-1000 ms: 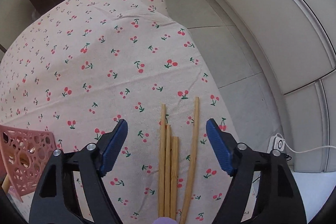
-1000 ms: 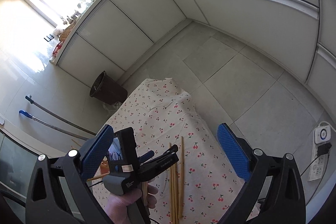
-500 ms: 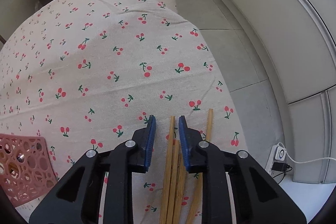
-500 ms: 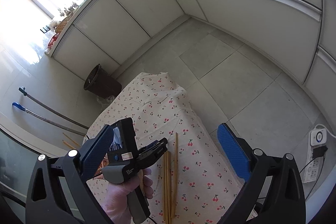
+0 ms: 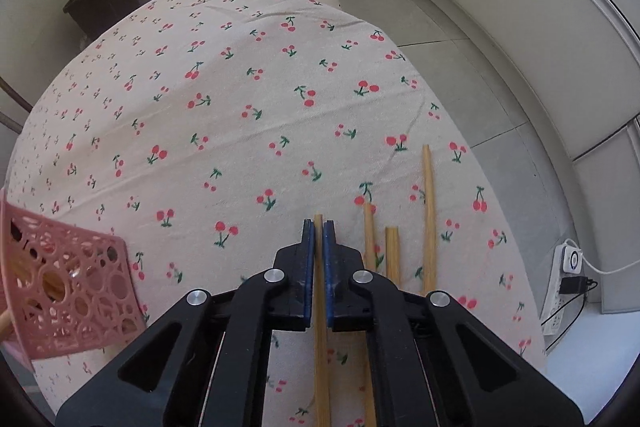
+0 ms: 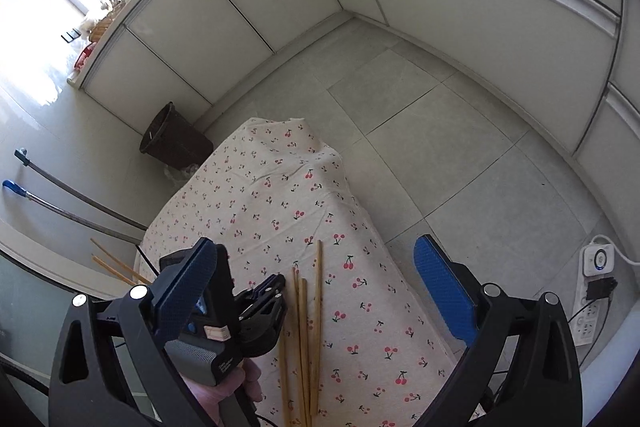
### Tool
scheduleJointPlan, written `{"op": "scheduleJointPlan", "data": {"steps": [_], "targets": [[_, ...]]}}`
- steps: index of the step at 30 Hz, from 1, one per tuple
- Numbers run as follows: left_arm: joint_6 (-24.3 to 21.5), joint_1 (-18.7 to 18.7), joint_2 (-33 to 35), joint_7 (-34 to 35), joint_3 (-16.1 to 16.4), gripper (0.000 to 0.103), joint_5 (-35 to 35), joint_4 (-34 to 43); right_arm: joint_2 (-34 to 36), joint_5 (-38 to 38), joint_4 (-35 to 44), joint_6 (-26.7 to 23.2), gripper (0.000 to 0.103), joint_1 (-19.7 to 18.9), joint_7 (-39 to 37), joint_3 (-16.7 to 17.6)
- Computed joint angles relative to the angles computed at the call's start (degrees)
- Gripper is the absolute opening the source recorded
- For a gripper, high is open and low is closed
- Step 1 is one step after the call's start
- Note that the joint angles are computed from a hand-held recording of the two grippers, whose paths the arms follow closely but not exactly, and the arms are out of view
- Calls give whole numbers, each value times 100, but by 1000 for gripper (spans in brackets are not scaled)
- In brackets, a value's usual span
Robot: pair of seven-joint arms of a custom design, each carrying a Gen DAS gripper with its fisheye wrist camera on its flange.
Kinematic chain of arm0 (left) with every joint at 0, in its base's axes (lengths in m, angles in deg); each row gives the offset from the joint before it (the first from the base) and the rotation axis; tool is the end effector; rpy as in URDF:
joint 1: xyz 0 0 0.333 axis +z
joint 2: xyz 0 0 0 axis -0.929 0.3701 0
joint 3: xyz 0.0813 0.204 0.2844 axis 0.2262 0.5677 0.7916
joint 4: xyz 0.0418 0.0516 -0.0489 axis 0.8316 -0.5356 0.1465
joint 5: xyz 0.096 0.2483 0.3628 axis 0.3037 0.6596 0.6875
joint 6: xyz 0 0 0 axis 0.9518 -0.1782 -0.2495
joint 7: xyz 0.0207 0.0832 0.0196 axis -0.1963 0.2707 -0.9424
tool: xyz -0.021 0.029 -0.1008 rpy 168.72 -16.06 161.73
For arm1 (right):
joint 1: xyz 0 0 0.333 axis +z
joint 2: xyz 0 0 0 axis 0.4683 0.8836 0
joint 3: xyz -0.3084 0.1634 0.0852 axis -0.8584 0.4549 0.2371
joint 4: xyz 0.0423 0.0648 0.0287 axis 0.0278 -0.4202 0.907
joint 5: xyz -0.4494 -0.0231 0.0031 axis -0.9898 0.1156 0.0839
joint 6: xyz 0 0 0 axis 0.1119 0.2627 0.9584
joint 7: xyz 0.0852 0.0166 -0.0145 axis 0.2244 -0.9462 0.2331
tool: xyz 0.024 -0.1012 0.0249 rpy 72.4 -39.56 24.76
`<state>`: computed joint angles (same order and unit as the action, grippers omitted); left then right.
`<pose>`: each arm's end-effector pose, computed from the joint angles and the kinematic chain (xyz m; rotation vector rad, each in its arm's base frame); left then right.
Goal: Organize utensils
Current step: 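Grasp a wooden chopstick with the left gripper while the right gripper grasps another, then carry both wooden chopsticks over the pink basket and lower them in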
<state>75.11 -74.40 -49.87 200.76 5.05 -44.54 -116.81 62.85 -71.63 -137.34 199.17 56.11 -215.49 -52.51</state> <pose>0.5409 -0.1529 0.5264 -1.3267 2.6156 -0.4900 0.4105 0.4052 0.6395 -0.9163 2.2893 -0.3563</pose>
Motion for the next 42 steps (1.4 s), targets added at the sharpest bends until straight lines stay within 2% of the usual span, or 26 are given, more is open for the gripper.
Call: {"op": "scheduleJointPlan", "data": {"steps": [10, 12, 16, 17, 18, 21, 24, 28, 31, 32, 35, 42], "targets": [[-323, 15, -1477, 1425, 538, 4, -911, -904, 767, 699, 212, 196, 94, 106, -525, -277], [-362, 58, -1737, 1592, 638, 4, -1025, -1024, 915, 797, 296, 185, 81, 124, -611, -326], [-512, 150, -2172, 1758, 876, 4, -1393, -1157, 1232, 1018, 436, 249, 64, 154, -747, -427], [-542, 165, -2278, 1797, 952, 4, -1514, -1188, 1291, 1030, 465, 236, 54, 165, -748, -445], [-558, 183, -2377, 1835, 1015, 4, -1624, -1212, 1352, 1014, 517, 172, 50, 177, -749, -459], [-468, 208, -2656, 2019, 1135, 4, -1887, -1304, 1531, 938, 640, 43, 42, 220, -643, -505], [-444, 187, -2825, 2209, 1280, 4, -2147, -1309, 1730, 920, 805, 26, 40, 264, -676, -541], [-494, 240, -2870, 2297, 1327, 4, -2268, -1271, 2159, 836, 1339, -308, 36, 392, -1022, -567], [-505, 294, -2902, 2334, 1353, 4, -2324, -1256, 2441, 933, 1649, -511, 24, 476, -1263, -614], [-507, 308, -2905, 2354, 1370, 4, -2343, -1244, 2518, 1013, 1710, -552, 15, 488, -1355, -626], [-494, 351, -2920, 2394, 1414, 4, -2407, -1213, 2660, 886, 1867, -801, 6, 610, -1410, -691], [-432, 439, -2809, 2399, 1487, 4, -2546, -1111, 2357, 441, 1536, -325, 5, 719, -1076, -741]]}}
